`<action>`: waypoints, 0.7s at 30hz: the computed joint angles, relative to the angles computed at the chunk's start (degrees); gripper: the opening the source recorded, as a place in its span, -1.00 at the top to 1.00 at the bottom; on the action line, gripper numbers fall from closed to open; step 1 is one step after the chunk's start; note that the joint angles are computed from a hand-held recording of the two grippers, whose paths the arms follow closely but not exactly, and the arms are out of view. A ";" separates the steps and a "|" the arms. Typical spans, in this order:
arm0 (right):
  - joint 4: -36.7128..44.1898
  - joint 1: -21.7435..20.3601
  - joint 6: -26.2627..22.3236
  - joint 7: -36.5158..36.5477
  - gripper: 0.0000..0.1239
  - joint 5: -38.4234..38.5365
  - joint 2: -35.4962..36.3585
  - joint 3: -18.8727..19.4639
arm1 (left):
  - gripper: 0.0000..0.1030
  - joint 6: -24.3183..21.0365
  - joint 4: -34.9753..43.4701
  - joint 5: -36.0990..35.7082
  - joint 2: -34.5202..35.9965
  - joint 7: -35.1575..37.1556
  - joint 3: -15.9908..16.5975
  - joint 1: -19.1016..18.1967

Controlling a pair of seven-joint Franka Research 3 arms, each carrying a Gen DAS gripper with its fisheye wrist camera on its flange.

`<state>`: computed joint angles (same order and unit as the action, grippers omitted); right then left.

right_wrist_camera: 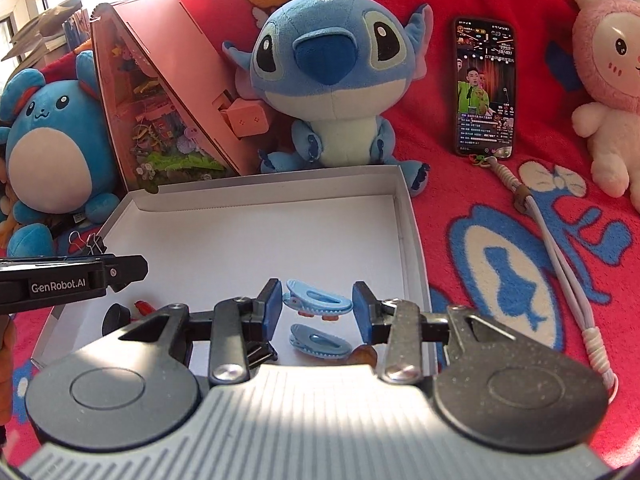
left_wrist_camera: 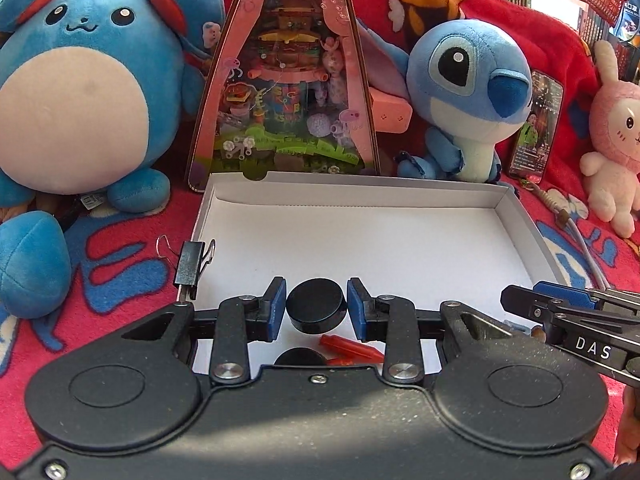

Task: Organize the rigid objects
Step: 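Carry the black disc and blue hair clip over the white box with both tools, then open the left tool to drop the disc while the right tool releases the blue clip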

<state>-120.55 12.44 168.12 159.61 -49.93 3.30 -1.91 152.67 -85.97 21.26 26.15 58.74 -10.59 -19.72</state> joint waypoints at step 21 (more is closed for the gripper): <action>1.26 1.41 0.15 2.03 0.29 -1.47 2.33 -1.89 | 0.38 0.13 0.08 3.73 1.03 -0.63 1.41 -1.49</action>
<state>-119.29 13.85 168.27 161.64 -51.39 5.63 -3.80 152.80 -85.90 24.99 27.19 58.11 -9.18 -21.21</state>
